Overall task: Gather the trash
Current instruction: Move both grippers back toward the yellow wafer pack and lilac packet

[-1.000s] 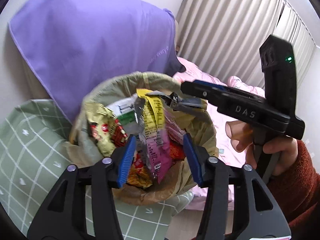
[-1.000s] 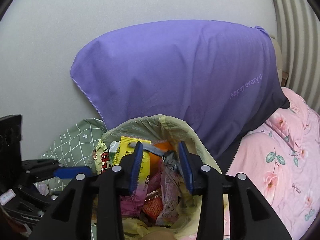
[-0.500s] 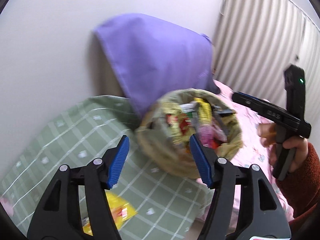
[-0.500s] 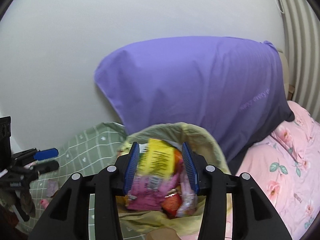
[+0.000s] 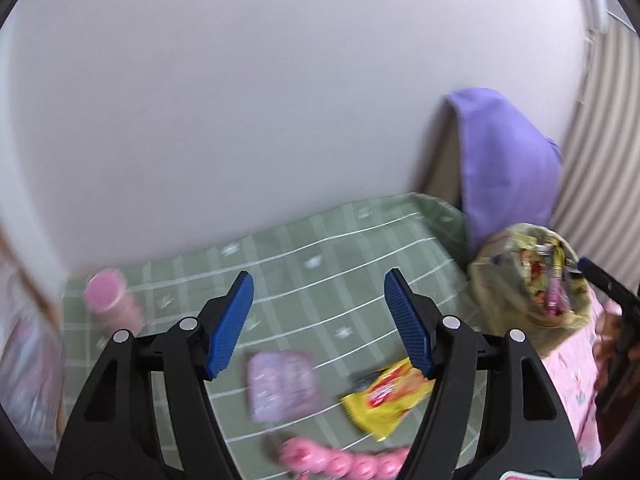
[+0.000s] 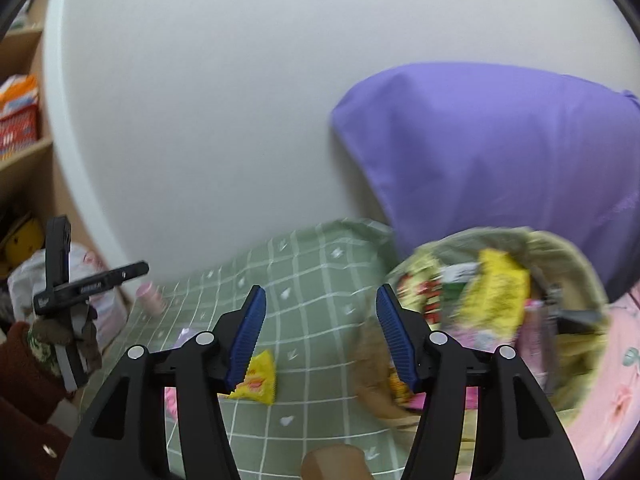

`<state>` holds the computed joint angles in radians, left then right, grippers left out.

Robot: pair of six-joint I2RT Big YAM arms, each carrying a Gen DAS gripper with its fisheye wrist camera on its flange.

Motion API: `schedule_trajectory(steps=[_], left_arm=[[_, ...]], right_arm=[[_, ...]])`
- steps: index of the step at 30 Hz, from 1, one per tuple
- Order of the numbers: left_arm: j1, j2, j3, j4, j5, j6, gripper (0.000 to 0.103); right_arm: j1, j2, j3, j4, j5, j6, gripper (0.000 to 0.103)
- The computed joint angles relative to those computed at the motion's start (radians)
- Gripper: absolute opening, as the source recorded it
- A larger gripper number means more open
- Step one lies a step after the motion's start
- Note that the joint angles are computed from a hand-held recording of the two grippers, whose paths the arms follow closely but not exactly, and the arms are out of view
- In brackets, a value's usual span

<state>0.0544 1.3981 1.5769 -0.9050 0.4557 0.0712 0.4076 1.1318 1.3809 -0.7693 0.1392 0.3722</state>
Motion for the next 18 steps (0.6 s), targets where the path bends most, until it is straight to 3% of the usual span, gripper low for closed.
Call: schedule_trajectory(steps=[6, 10, 15, 18], left_arm=[[0.047, -0.017, -0.073, -0.04, -0.012, 0.025, 0.065], [0.069, -0.024, -0.11, -0.077, -0.012, 0.054, 0.065], [0.071, -0.04, -0.139, -0.085, -0.012, 0.058, 0.065], [0.069, -0.045, -0.149, -0.093, -0.023, 0.081, 0.065]], right_arm=[[0.062, 0.103, 0.042, -0.061, -0.042, -0.049, 0.054], [0.079, 0.142, 0.048, -0.048, -0.103, -0.081, 0.054], [0.085, 0.219, 0.073, -0.092, -0.186, -0.065, 0.054], [0.103, 0.257, 0.08, -0.125, -0.179, -0.072, 0.054]])
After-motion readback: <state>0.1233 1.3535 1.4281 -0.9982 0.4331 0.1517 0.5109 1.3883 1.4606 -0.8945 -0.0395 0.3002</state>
